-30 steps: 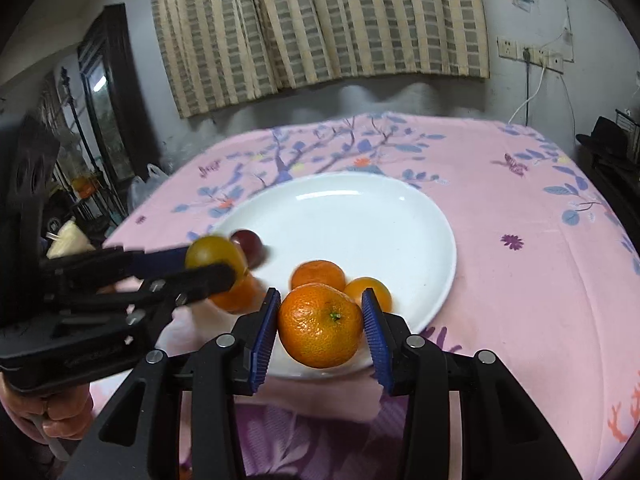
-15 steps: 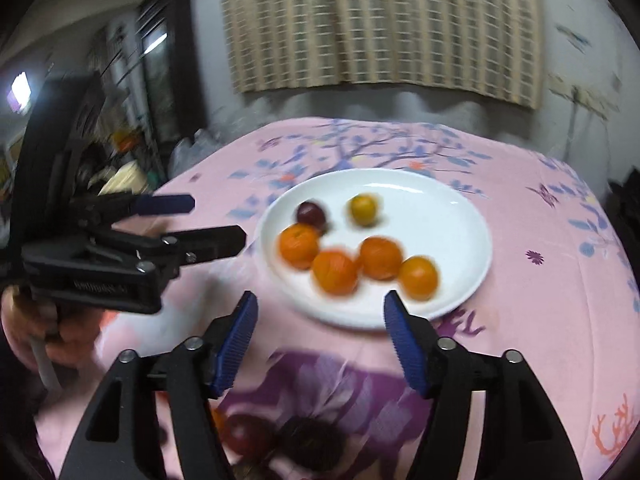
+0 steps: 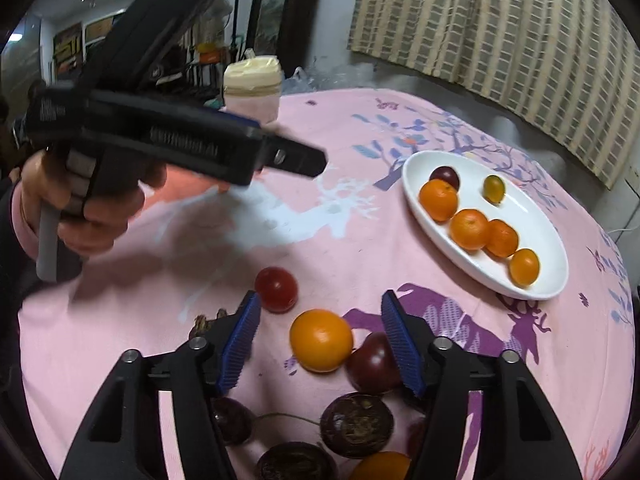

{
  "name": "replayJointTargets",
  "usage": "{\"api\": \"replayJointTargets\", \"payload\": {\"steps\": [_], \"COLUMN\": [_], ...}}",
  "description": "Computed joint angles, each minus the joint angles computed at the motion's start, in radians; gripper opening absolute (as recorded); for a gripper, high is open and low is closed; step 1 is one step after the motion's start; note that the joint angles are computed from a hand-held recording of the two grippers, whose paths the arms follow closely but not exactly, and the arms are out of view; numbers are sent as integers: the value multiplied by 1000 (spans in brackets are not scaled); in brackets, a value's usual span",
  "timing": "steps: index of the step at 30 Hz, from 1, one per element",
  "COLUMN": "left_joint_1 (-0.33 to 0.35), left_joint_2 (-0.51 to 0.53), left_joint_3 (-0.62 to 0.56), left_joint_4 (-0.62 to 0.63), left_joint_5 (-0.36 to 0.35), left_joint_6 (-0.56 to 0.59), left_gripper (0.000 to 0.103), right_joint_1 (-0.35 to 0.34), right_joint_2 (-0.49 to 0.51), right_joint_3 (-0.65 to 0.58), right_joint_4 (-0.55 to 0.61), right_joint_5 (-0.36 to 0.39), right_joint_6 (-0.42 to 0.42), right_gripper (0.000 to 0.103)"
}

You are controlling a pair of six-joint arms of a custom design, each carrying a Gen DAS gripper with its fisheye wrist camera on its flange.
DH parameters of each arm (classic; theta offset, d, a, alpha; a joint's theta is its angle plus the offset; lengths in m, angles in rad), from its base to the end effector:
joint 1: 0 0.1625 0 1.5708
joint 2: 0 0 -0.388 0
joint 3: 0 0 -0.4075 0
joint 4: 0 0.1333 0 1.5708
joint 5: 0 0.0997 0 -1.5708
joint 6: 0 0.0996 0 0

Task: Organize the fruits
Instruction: 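Grasp an orange with the right tool while the left tool grasps a red tomato, place both on plate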

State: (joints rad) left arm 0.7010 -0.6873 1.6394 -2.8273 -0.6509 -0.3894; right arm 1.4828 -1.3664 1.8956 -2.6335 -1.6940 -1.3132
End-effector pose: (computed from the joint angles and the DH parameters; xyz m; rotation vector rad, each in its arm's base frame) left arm -0.3592 -0.5813 0.0490 0.3907 2.3560 -0.9898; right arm 0.0708 -0.5751 0.3023 1.4984 -2.2103 0.4516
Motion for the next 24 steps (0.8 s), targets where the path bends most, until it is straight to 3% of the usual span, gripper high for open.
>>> {"api": "replayJointTargets", "payload": {"steps": [2,13,16,19,22,24], "left_joint_1": [-1,-13,-14,-13,-12,-14], "left_joint_2": [0,-6,-6,-7,-12,-14], "left_joint_3": [-1,7,8,7,10,12], "left_joint_4": [8,-2,-4,-2,7,12], "left_joint_5": [0,7,9,14,25,40], "left_joint_6": [-2,2,2,-2,-12,-9], "left_gripper": [95,95,95,95,95,95], "right_joint_1": [5,31,37,44,46,39], "right_joint_2": [8,57,76,87,92,83], "right_joint_3": [-10,14,23,21,6,-26], "right_joint_4": [32,-106,-176,-195,-174,-86], "right_joint_5": [-24,-141,-164,-181,-183,-157], "right_joint_6": [12,-2,-9,-7,23,84], "right_gripper": [48,47,39,39,38,38]}}
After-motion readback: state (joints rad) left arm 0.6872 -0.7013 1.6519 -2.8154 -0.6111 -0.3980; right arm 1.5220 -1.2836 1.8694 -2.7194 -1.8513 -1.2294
